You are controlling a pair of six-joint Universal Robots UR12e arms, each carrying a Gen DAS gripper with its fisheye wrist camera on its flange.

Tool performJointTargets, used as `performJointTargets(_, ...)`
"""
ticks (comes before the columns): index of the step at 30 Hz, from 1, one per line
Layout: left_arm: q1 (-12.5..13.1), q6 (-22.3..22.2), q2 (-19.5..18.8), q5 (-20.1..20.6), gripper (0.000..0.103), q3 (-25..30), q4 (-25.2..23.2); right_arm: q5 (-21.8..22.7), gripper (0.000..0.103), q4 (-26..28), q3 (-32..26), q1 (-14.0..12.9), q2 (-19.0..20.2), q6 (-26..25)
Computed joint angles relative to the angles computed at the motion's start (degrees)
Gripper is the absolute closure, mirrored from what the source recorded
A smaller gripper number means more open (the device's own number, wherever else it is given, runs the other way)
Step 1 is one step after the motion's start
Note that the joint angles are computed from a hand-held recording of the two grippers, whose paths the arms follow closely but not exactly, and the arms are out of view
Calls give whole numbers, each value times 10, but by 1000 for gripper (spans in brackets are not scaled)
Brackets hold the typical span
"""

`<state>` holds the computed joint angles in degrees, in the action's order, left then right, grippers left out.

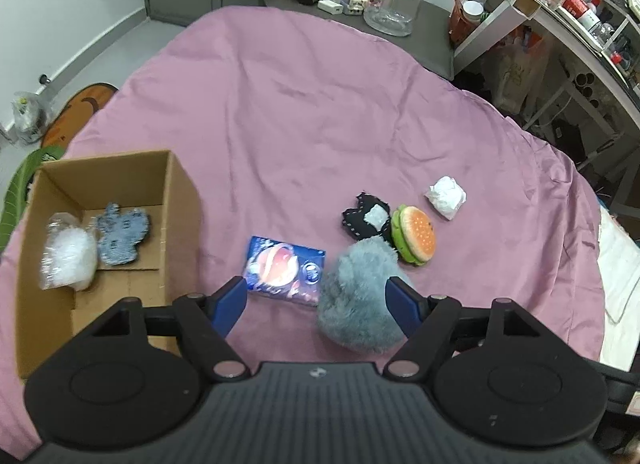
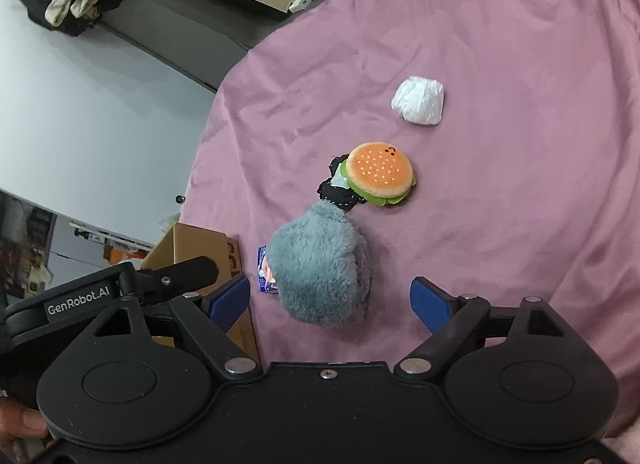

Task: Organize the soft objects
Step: 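Lower the right tool onto the grey fluffy plush and close on it, then lift the grey fluffy plush with the right tool and carry it over the box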

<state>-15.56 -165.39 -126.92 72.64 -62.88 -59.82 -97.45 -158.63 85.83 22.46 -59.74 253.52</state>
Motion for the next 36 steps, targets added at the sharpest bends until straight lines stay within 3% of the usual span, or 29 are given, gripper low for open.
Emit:
performJointTargets(6,-3,-10,-25,-16,45,29,-34,57,41,-43,10,-14,13,25)
performJointTargets(18,-9,-7,-62,-40,51,75,-109,100,52,-76,9,-26,31,9)
performJointTargets(22,-11,-9,-69,-40,51,85,-125,109,57,-72,1,-28,36,-12)
performJointTargets(24,-11,-11,-73,-44,52,90,-136,114,65,-64,-6,-28,39,-26)
performJointTargets(27,-8,-10,-71,-61,63,90,-145,111,69,-42,-15,-26,38,-46)
performJointTargets(36,3,9,-42,-91,64,56,-130,86,71,-4,-27,-12,24,-86)
